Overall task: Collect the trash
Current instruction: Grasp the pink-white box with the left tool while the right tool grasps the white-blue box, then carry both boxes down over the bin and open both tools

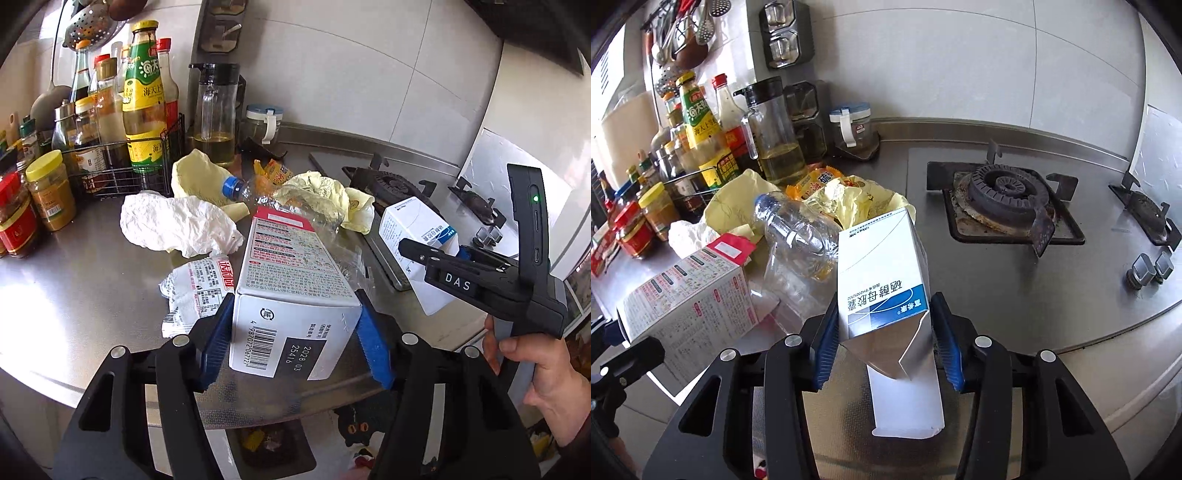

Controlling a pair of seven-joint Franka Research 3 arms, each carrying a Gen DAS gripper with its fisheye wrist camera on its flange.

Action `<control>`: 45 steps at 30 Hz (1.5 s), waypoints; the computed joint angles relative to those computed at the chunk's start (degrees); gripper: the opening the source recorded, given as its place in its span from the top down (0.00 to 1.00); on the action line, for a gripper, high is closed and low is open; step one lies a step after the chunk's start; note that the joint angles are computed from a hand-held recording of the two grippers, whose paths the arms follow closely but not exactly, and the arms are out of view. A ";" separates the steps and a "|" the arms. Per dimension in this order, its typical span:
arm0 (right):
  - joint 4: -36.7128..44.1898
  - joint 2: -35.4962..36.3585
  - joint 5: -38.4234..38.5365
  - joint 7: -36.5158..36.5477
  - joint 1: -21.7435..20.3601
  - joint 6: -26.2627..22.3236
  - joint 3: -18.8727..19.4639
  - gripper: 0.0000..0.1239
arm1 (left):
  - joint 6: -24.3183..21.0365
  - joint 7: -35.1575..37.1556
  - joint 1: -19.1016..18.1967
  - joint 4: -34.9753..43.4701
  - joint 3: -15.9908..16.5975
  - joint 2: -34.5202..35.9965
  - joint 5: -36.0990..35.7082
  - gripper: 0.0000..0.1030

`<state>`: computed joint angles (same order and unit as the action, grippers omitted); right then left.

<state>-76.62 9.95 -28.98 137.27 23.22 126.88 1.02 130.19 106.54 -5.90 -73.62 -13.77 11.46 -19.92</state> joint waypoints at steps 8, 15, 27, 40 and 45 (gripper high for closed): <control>-4.71 -5.00 0.36 0.63 0.17 2.09 1.98 0.61 | 1.63 2.83 1.17 -4.83 1.21 -6.15 -3.91 0.42; -10.37 -10.46 0.07 1.98 0.17 3.00 5.36 0.61 | 0.10 7.55 1.00 -11.00 4.47 -14.03 -8.62 0.42; -20.06 -15.73 7.47 1.14 0.16 3.88 9.61 0.61 | -3.75 11.48 -1.14 -23.61 11.03 -25.50 -11.65 0.42; -25.49 -14.72 17.47 -2.50 0.97 2.92 9.97 0.61 | -12.40 7.25 -1.17 -29.21 12.70 -26.75 -8.36 0.42; -29.37 -12.99 20.37 -2.41 1.15 4.81 9.22 0.61 | -12.14 7.23 -0.47 -31.71 11.39 -22.83 -6.91 0.42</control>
<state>-105.99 -3.04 -8.60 134.87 24.38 131.69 10.23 118.05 113.77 -6.38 -105.32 -2.38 -11.37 -26.84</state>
